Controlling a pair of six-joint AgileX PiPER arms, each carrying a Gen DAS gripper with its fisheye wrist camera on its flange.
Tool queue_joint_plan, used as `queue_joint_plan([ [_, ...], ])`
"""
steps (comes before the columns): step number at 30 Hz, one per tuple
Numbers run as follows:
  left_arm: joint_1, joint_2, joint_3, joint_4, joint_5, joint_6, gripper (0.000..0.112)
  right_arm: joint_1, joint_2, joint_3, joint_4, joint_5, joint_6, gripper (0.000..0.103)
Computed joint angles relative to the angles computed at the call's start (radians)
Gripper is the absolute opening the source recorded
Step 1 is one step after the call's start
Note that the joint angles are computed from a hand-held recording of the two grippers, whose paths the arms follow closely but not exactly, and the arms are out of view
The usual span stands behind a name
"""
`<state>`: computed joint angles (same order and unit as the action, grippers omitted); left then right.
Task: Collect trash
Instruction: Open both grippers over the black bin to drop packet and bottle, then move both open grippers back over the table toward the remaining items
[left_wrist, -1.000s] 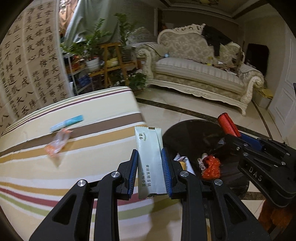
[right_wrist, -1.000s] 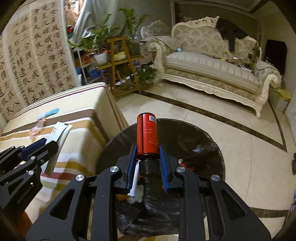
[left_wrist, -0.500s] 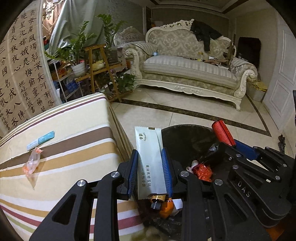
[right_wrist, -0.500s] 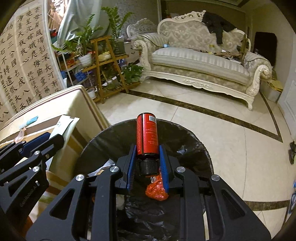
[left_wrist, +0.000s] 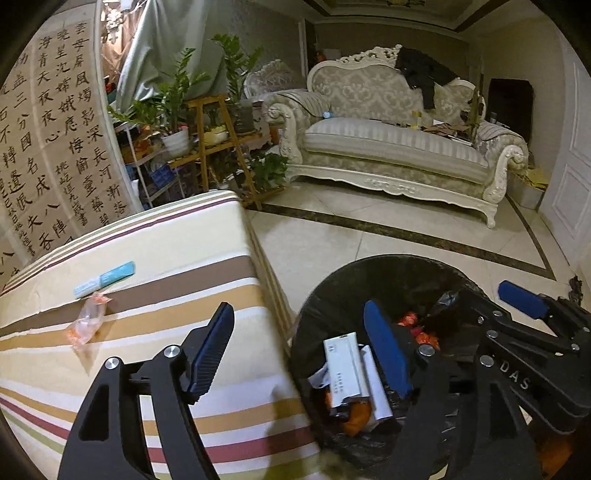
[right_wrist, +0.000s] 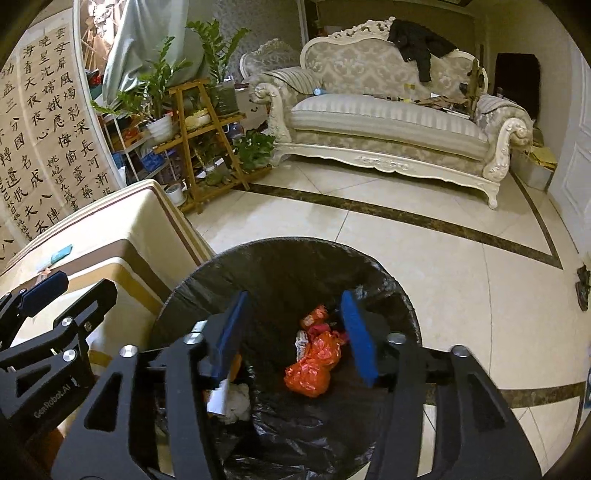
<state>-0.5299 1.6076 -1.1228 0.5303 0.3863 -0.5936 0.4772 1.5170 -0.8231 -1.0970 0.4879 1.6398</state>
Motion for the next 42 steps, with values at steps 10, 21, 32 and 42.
queue_joint_plan([
  [10, 0.103, -0.052, 0.056, -0.052, 0.005, 0.051, 0.073, 0.075, 0.052, -0.082, 0.069, -0.009, -0.071, 0.059],
  [21, 0.294, -0.033, 0.046, -0.038, 0.006, 0.077, 0.073, 0.145, 0.176, -0.283, 0.260, -0.028, -0.290, 0.060],
  [32, 0.482, 0.126, -0.127, -0.395, 0.076, 0.465, 0.073, 0.172, 0.347, -0.555, 0.515, 0.017, -0.610, 0.060],
  [42, 0.544, 0.121, -0.123, -0.571, 0.088, 0.658, 0.025, 0.195, 0.506, -0.845, 0.663, 0.128, -0.844, 0.061],
])
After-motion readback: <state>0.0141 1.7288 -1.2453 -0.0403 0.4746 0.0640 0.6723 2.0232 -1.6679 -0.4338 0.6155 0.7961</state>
